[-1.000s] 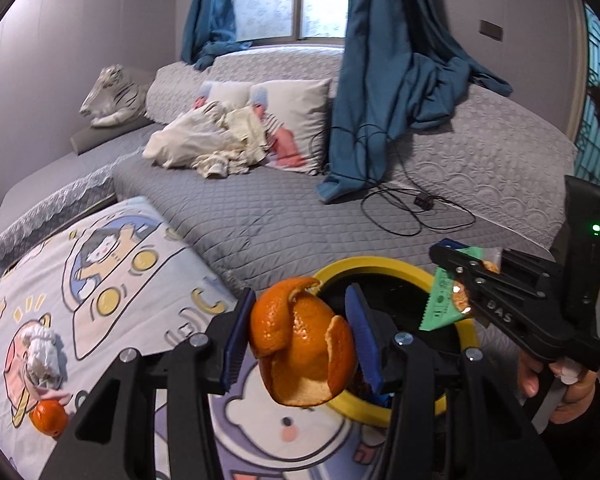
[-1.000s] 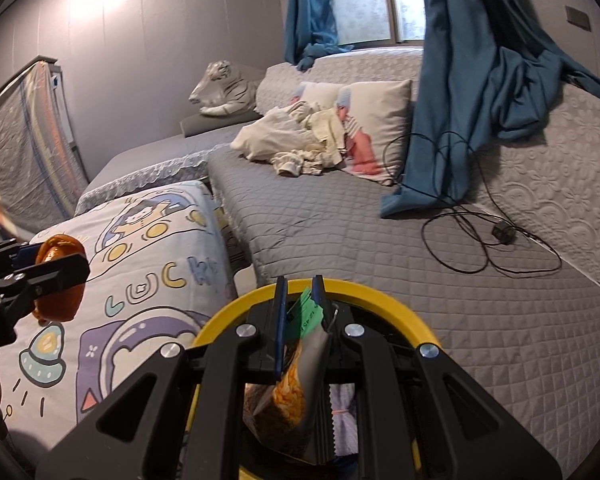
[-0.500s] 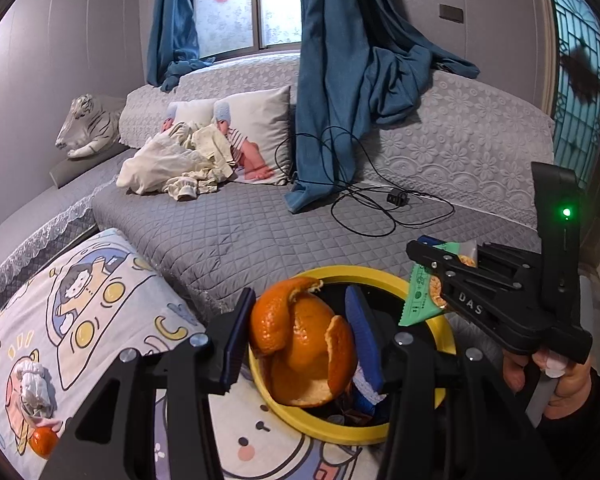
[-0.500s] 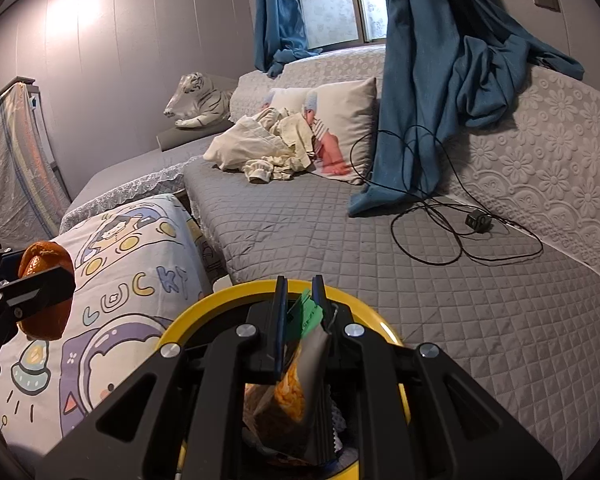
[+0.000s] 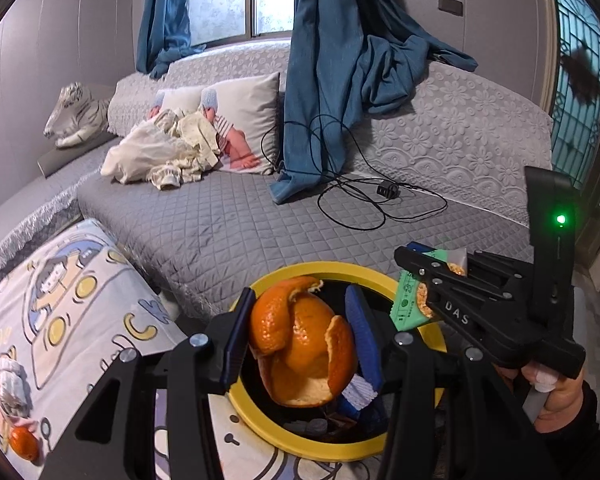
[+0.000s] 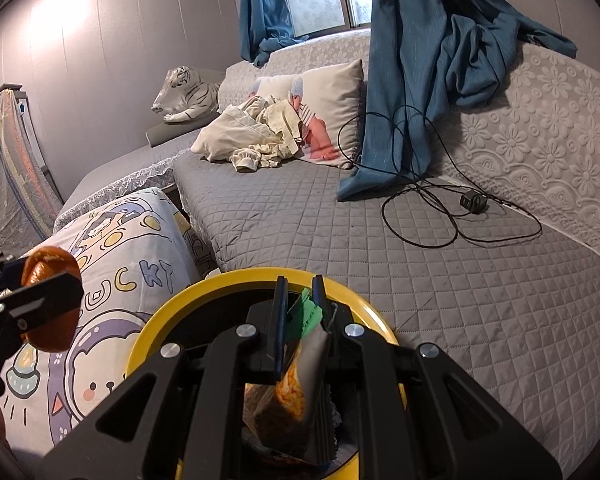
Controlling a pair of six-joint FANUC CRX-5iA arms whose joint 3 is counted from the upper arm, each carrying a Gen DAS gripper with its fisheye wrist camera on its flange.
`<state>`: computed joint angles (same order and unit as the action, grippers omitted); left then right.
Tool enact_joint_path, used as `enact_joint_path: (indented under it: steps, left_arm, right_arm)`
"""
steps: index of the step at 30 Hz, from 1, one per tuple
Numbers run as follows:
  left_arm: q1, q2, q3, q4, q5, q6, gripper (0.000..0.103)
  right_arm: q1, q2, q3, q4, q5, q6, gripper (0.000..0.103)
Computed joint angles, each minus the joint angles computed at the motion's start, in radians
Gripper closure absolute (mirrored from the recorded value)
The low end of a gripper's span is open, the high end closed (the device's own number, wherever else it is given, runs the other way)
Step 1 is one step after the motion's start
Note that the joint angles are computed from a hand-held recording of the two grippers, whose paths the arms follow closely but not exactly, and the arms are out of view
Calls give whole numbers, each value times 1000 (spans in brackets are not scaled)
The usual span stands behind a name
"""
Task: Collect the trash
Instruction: 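Carry the snack bag and orange peel with both tools over the yellow bin, then open both tools to drop the orange peel and snack bag into the bin, then move both open tools back over the remaining trash on the bed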
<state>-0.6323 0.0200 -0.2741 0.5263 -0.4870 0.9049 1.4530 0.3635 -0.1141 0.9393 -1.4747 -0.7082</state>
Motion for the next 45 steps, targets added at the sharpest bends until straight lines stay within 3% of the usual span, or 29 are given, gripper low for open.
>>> enact_joint_path:
  steps: [5,15,21,28,30,36,38,45]
  left_arm:
    - [2,30,4,27,6,-7,59]
    - [26,138,83,12,-72,60,58]
    - [37,162,84,56,-100,37,56]
    - [43,153,69,75,-77,37,39]
    - [49,144,60,70,-63,54,27]
    - [82,112,35,34,-36,107,22]
    - [101,90,26,-24,-18,149,22]
    - [204,25,-9,-126,-11,249,19]
  right_arm:
    - [-6,6,6,-14,2,11,92]
    - [-33,8,5,-57,38,25,91]
    - [-42,9,8,-73,57,38,89]
    - [-37,0,1,-78,39,4,66]
    - [-34,0,3,-80,28,-1,66]
    - [-29,9,20,-56,37,13,57]
    - [-30,24,39,-35,42,34,50]
    - [-57,77,114,9,118,125,45]
